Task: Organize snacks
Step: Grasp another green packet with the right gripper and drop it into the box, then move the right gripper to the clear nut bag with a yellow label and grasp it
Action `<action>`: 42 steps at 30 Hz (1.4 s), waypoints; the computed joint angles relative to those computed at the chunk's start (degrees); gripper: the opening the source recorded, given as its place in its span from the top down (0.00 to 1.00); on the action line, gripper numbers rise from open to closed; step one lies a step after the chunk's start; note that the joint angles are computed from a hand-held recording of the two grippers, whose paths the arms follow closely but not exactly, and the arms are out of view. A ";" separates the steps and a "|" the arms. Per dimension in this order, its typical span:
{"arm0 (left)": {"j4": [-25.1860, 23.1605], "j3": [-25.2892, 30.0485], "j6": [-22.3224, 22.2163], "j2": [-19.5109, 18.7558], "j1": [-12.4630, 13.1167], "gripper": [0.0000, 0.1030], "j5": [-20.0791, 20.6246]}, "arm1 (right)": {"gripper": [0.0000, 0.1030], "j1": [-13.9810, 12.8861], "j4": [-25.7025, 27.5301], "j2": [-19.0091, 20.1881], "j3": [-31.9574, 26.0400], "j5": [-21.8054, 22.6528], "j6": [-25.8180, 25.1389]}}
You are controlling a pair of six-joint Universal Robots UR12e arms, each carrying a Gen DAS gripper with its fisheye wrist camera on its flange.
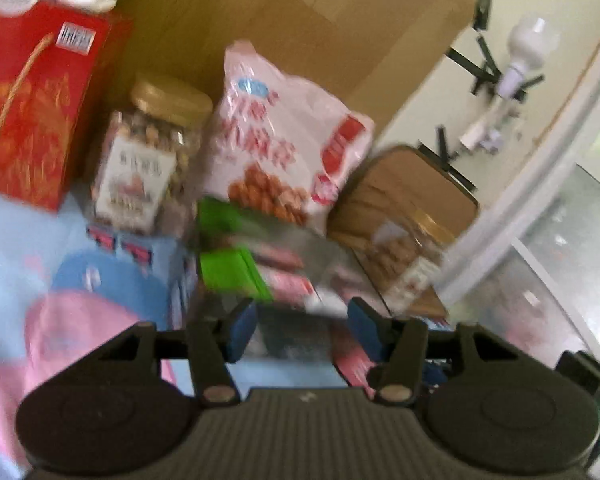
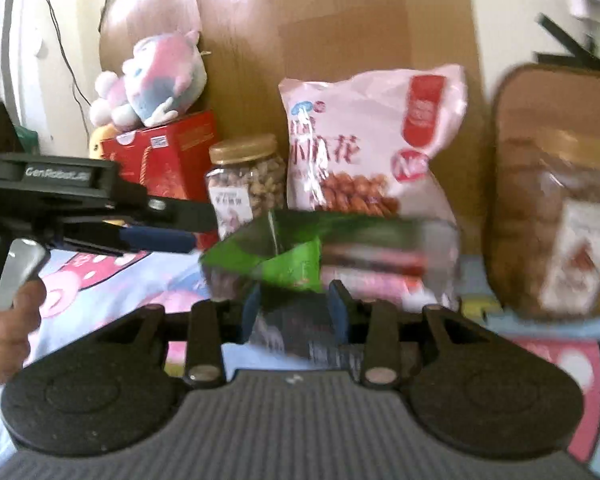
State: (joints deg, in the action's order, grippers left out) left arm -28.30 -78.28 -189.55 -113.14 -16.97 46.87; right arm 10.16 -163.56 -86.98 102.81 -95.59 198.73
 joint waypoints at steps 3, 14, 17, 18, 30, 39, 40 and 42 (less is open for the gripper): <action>-2.77 -2.57 3.88 1.64 -0.38 0.51 -1.59 | 0.60 0.95 -1.10 -4.20 5.19 -0.25 4.60; -4.11 -8.91 10.52 6.07 -4.32 0.49 9.40 | 0.59 5.21 -3.39 -10.71 13.04 -4.60 18.93; -2.30 -10.86 11.98 7.73 -5.82 0.49 16.18 | 0.59 5.69 -3.38 -10.62 13.13 -4.45 19.56; -1.95 -11.36 12.48 8.20 -6.23 0.49 18.08 | 0.59 5.80 -3.36 -10.41 12.97 -4.20 19.67; 1.44 -16.48 12.31 11.91 -7.81 0.49 28.15 | 0.59 8.07 -3.00 -10.01 12.55 -6.80 20.28; 3.89 -18.71 12.58 13.24 -7.60 0.49 29.52 | 0.59 11.17 -0.51 -9.06 10.90 -13.70 22.69; 4.18 -18.92 12.81 13.35 -7.54 0.49 29.64 | 0.59 11.28 -0.38 -9.04 10.86 -13.81 22.95; 4.44 -19.26 12.96 13.56 -7.35 0.49 29.55 | 0.59 11.54 -0.21 -9.01 10.83 -14.00 23.36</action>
